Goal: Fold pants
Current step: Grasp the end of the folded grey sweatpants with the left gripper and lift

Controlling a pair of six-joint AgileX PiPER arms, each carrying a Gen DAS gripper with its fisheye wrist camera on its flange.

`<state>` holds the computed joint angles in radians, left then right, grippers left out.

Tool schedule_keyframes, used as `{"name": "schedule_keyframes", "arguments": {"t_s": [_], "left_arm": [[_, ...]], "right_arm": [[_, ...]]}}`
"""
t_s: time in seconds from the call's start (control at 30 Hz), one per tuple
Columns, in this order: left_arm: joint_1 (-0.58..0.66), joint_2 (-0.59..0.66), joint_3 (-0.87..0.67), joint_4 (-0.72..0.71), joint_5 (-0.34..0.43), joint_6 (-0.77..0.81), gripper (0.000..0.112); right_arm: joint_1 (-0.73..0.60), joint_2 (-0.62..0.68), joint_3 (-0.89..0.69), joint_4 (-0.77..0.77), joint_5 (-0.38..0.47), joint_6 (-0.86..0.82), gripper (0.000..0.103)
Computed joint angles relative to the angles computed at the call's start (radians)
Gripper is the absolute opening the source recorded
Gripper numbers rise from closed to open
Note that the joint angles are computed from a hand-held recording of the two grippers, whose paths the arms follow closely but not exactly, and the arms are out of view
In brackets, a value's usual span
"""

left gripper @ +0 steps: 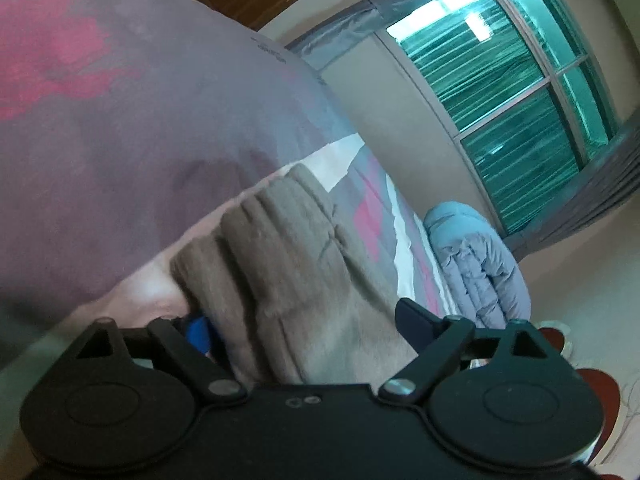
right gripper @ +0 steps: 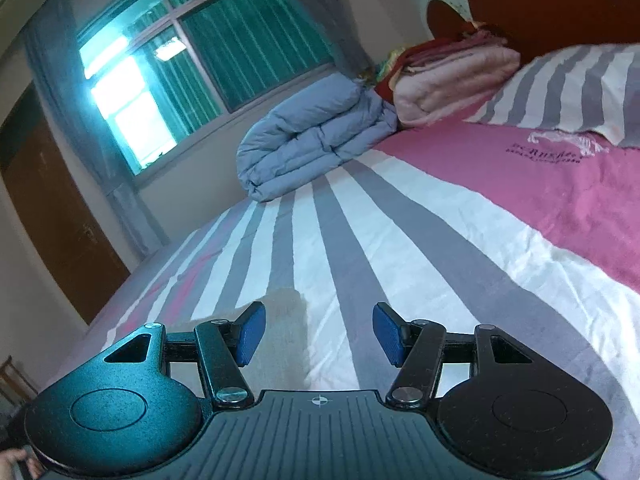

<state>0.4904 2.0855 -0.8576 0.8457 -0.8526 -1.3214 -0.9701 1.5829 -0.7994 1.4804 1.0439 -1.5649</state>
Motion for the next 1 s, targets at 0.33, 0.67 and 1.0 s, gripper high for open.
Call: {"name": "schedule_keyframes", "arguments": {"t_s": [0.33, 0.67, 1.0], "left_arm": [[0.035, -0.03, 0.193, -0.179, -0.123, 0.133, 0.027], [-0.087, -0.256, 0.26, -0.33, 0.025, 0.284, 0.024], [-0.649, -0.515, 0.095, -1.096, 0.389, 1.221, 0.022]], "right_arm": [[0.011, -0.007, -0.005, -0.004, -0.008, 0.083, 0.059], [-0.029, 0.011, -0.033, -0.072, -0.075, 0.154, 0.059], [-0.106, 0.12, -0.115, -0.078, 0.004, 0.156, 0.059]]}}
